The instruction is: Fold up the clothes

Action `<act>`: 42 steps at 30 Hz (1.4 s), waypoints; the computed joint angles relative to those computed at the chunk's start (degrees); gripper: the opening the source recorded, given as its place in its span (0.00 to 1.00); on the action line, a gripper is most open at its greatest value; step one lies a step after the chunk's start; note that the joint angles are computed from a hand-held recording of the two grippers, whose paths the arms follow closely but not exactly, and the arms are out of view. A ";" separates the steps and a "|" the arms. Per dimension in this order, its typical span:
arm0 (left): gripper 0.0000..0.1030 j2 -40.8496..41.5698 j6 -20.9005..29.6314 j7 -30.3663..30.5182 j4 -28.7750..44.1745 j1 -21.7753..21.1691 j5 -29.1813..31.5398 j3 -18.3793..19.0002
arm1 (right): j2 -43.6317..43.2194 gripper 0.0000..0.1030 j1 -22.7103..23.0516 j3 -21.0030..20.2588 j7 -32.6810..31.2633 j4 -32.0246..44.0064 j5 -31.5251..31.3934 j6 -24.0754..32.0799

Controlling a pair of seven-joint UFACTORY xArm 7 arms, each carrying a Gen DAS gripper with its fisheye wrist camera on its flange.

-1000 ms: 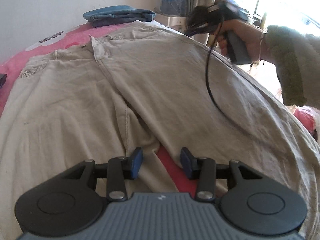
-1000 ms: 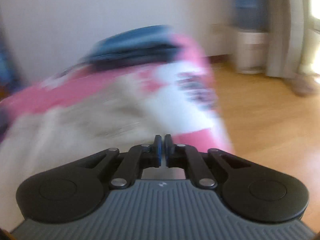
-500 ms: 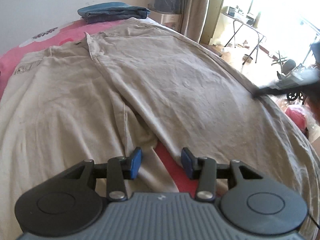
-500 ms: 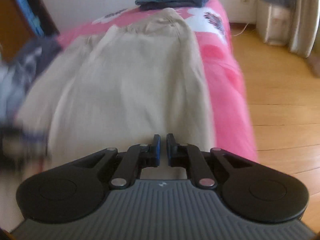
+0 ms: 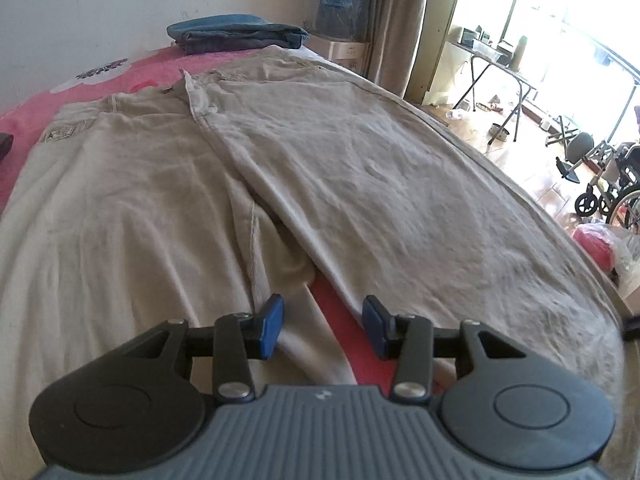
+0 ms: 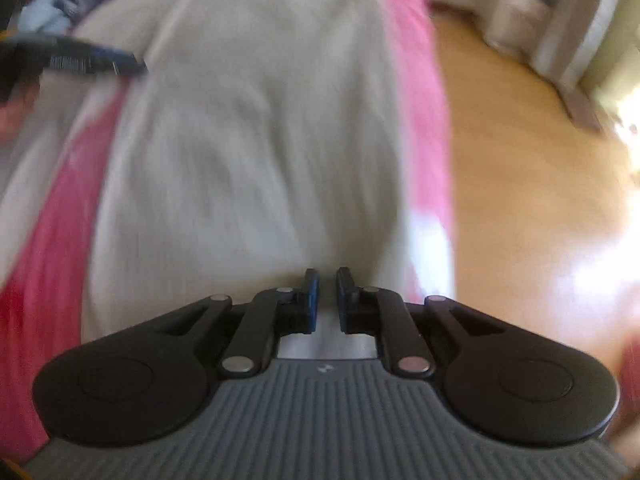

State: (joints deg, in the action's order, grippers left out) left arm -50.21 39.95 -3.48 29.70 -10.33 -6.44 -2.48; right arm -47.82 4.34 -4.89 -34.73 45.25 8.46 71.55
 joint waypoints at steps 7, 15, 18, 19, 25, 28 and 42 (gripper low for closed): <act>0.44 -4.91 0.38 -1.18 0.30 0.18 1.85 -2.11 | -3.80 0.08 3.60 1.72 1.92 -0.11 4.91 0.68; 0.46 -7.11 -1.82 5.25 -1.31 -12.67 -4.07 -1.26 | -22.63 0.08 -5.12 -2.17 8.85 -5.89 -5.23 22.14; 0.46 -6.53 0.63 7.89 -1.55 -16.68 -5.75 -2.00 | -24.45 0.08 -7.42 -2.12 8.22 -2.69 -11.06 29.81; 0.46 -6.36 1.51 8.18 -1.66 -17.10 -6.09 -2.31 | -24.70 0.09 -7.67 -1.84 8.05 -1.84 -12.03 31.09; 0.46 -6.97 4.64 9.02 -3.48 -18.15 -6.78 -4.74 | -25.54 0.09 -4.90 0.22 10.75 -5.14 -5.45 22.74; 0.47 -7.95 5.87 9.57 -3.50 -18.25 -6.64 -4.44 | -30.77 0.09 -7.90 -2.46 11.40 -7.04 -10.49 29.83; 0.46 -6.13 6.93 10.32 -2.06 -16.65 -9.02 -2.82 | -17.90 0.09 2.66 5.06 14.69 -5.41 7.77 15.92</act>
